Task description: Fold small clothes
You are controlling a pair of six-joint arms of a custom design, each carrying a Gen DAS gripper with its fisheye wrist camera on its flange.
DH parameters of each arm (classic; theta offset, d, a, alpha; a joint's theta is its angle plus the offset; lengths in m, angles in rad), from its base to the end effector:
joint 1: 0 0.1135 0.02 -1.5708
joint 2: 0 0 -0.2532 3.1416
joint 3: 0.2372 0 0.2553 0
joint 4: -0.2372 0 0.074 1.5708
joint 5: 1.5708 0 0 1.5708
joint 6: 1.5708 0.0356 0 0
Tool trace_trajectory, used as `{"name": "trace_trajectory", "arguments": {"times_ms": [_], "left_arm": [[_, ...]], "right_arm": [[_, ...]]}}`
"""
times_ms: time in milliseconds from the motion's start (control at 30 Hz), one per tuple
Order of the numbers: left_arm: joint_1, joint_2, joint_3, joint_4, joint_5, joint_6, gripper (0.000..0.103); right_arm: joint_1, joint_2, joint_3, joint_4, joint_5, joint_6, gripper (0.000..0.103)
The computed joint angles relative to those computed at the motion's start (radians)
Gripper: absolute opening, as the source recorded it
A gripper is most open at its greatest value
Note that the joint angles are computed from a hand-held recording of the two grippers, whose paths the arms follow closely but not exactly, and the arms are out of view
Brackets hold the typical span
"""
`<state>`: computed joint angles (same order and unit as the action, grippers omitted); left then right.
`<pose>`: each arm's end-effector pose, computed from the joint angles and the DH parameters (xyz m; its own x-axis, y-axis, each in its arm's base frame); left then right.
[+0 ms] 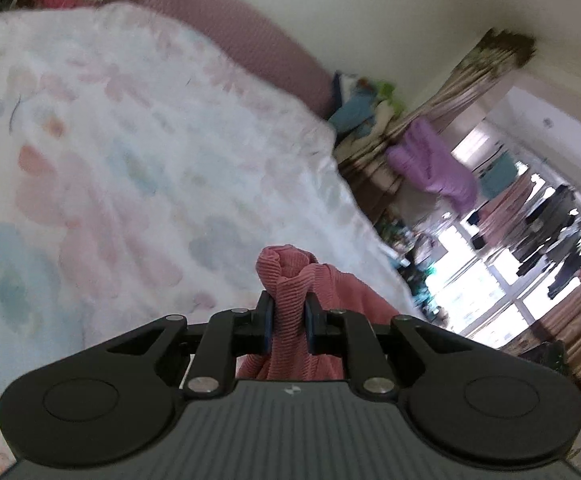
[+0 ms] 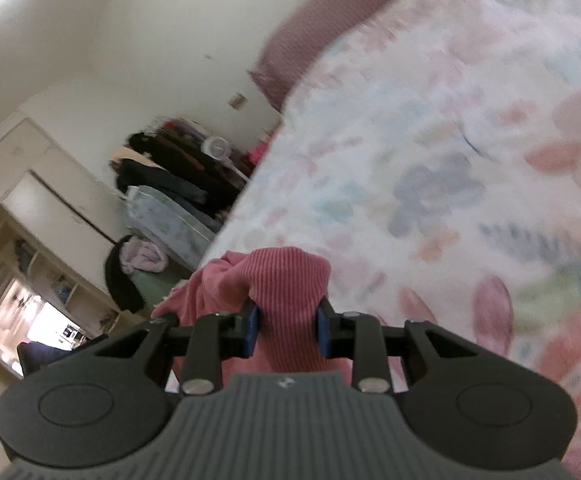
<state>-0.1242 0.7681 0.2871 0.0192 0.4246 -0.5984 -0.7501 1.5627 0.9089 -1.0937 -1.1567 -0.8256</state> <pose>0.1777 -0.0370 0.1804 -0.6350 -0.4380 -0.6363 0.1466 0.7404 -0.6560 0.1948 -0.1370 0.1764 -0.7765 0.3194 -0.5432 -0.2635 0.6185 0.7403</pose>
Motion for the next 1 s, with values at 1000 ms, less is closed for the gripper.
{"name": "trace_trajectory", "arguments": {"times_ms": [1000], "left_arm": [[0.087,1.158,0.570,0.094,-0.024,0.244,0.034]], "right_arm": [[0.440,0.475,0.111,1.033,0.462,0.793,0.048]]}}
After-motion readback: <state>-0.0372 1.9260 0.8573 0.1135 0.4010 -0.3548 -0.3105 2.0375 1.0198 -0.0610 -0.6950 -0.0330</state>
